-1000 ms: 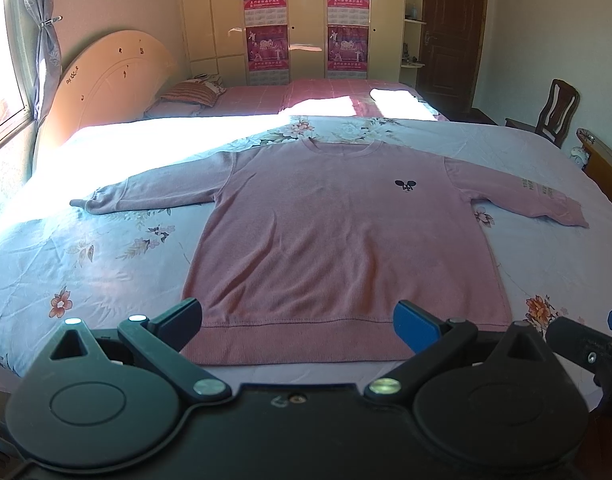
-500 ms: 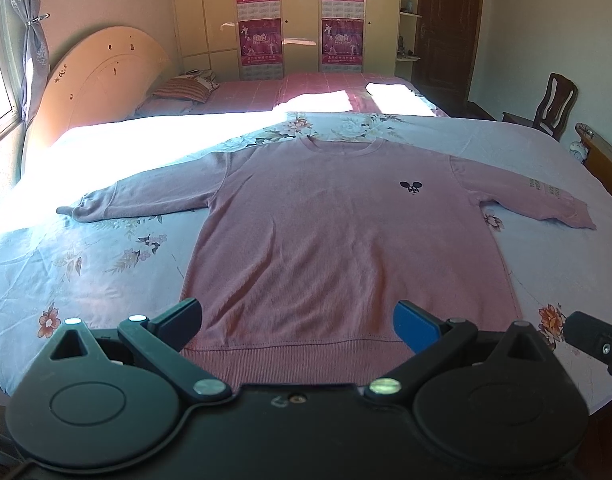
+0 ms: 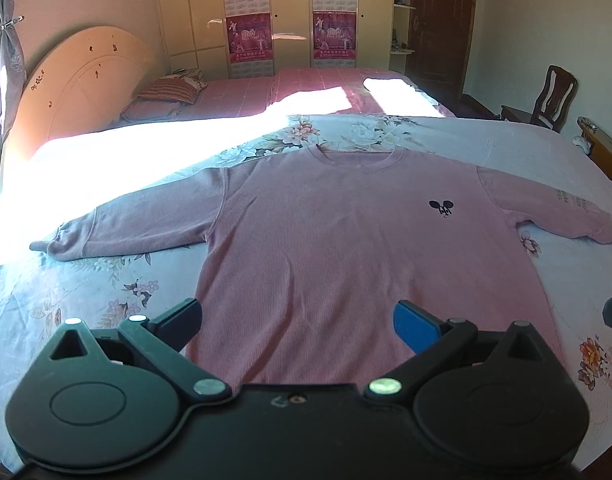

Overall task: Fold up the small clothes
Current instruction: 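Grasp the sleeve cuff with the right tool and fold it across the body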

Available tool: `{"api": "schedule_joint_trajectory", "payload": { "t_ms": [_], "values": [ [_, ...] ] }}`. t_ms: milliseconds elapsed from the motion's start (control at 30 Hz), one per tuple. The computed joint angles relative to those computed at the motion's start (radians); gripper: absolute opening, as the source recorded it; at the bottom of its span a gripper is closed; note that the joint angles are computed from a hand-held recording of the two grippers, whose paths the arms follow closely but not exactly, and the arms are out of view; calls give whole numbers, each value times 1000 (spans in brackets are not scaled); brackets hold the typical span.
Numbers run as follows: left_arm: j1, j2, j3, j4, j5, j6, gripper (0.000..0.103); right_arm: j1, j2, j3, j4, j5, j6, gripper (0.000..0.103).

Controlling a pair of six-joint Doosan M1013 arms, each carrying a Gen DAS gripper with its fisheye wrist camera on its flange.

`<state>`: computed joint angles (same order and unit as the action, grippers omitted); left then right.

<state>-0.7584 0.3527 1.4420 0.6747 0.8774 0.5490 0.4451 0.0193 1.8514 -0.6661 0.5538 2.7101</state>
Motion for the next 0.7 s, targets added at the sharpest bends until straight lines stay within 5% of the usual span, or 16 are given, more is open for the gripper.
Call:
{"api": "schedule_joint_trajectory", "payload": {
  "t_ms": [300,700],
  "values": [
    [51,74,-73,-67,-68,103,102,-56,74,-36,-109,-2,74,103],
    [60,259,-282,-79,-38,117,102,-268,168,-64,-28,-129,8,102]
  ]
}}
